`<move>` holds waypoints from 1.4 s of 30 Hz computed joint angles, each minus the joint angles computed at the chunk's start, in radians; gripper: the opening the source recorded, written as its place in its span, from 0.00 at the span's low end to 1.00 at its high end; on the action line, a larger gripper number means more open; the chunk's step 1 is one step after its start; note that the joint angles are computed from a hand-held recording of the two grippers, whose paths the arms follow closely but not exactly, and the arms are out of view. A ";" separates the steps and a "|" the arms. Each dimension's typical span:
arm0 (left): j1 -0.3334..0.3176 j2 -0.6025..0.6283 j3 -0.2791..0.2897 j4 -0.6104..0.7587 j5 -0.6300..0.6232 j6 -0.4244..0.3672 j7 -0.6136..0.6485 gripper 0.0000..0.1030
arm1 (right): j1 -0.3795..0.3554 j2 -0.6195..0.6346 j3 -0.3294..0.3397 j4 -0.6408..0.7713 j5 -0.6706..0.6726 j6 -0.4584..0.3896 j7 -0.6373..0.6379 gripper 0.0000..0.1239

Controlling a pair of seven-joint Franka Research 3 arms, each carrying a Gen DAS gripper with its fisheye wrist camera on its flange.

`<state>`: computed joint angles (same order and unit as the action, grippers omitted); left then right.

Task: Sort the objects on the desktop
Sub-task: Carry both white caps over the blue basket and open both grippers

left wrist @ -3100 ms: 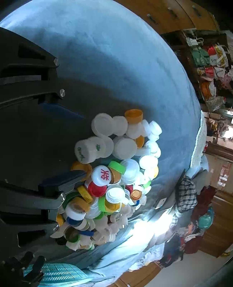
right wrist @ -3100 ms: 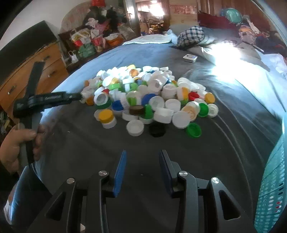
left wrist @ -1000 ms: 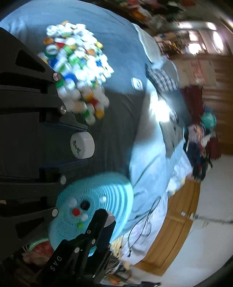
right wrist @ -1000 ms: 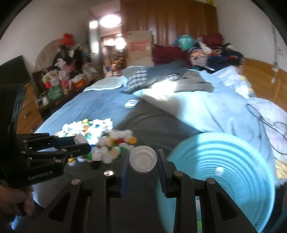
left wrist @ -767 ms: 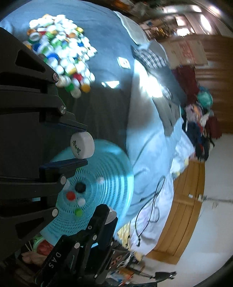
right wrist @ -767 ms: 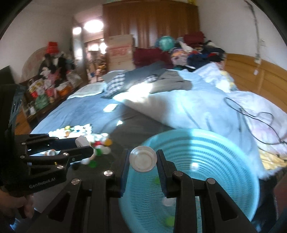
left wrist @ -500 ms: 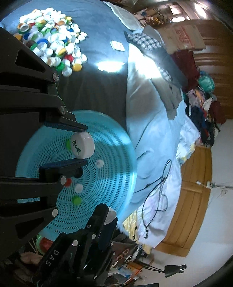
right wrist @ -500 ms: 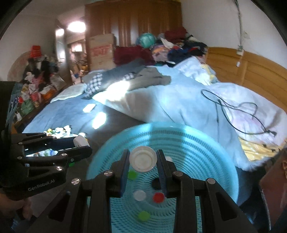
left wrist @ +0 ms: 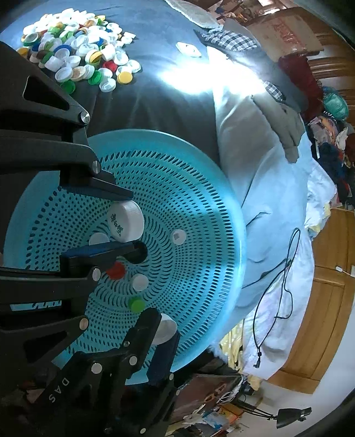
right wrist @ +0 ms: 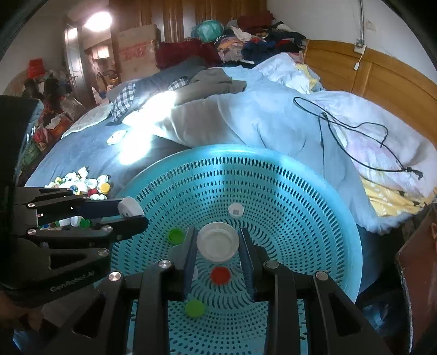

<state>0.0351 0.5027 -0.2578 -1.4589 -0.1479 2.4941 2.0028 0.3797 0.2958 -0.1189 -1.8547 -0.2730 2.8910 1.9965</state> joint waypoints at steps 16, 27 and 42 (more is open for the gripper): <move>0.002 0.007 -0.001 0.012 -0.001 -0.008 0.000 0.25 | 0.008 0.007 -0.002 0.007 0.007 -0.004 -0.006 0.26; 0.004 0.007 -0.002 0.007 -0.004 -0.004 0.006 0.25 | 0.006 0.007 0.001 0.007 0.010 -0.002 -0.009 0.26; -0.018 -0.014 0.027 -0.041 0.045 0.082 -0.044 0.58 | 0.042 0.006 -0.045 -0.001 -0.054 0.021 0.063 0.36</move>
